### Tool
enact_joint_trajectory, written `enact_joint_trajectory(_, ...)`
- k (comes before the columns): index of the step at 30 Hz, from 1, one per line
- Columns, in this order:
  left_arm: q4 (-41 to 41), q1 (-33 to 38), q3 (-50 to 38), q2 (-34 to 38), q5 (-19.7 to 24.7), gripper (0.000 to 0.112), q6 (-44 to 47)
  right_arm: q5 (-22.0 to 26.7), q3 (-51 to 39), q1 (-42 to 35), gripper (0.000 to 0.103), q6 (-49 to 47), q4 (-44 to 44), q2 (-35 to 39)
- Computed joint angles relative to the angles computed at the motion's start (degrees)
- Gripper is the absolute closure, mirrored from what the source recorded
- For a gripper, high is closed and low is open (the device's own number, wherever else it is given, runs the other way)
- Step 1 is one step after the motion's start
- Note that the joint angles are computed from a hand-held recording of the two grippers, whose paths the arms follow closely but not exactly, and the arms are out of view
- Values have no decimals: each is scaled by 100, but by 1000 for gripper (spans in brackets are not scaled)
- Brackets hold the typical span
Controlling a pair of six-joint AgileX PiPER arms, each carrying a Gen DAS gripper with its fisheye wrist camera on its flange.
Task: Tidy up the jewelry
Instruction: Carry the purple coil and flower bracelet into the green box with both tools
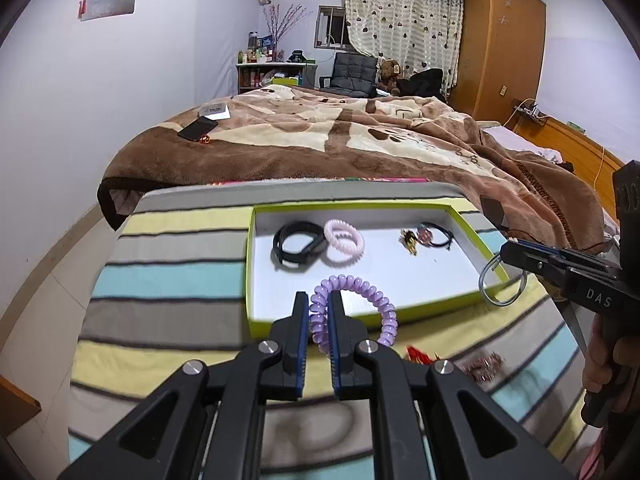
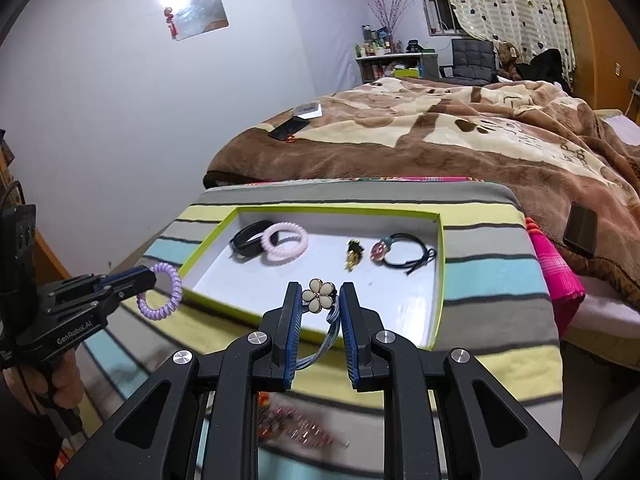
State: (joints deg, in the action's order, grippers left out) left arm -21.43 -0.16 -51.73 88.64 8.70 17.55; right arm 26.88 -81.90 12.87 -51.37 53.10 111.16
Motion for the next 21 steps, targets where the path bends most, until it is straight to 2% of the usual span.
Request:
enact_joint_trajectory(4, -139, 48, -384, 390, 24, 103, 199, 123, -558, -38, 83, 442, -370, 398)
enact_joint_trajectory(10, 743, 103, -1009, 1033, 138, 103, -638, 249, -1406, -29, 83, 1310, -1204, 1034)
enact_joint_trajectory(14, 913, 184, -1288, 1392, 215, 103, -804, 380, -1891, -46, 83, 1800, -1637, 1427)
enact_joint_trajectory(17, 685, 249, -1429, 1587, 269, 103, -591, 447, -2168, -42, 83, 2109, -1949, 1670)
enact_joint_trajectory(21, 873, 267, -1528, 1757, 282, 103, -748, 543, -2527, -21, 83, 2468, -2340, 1958)
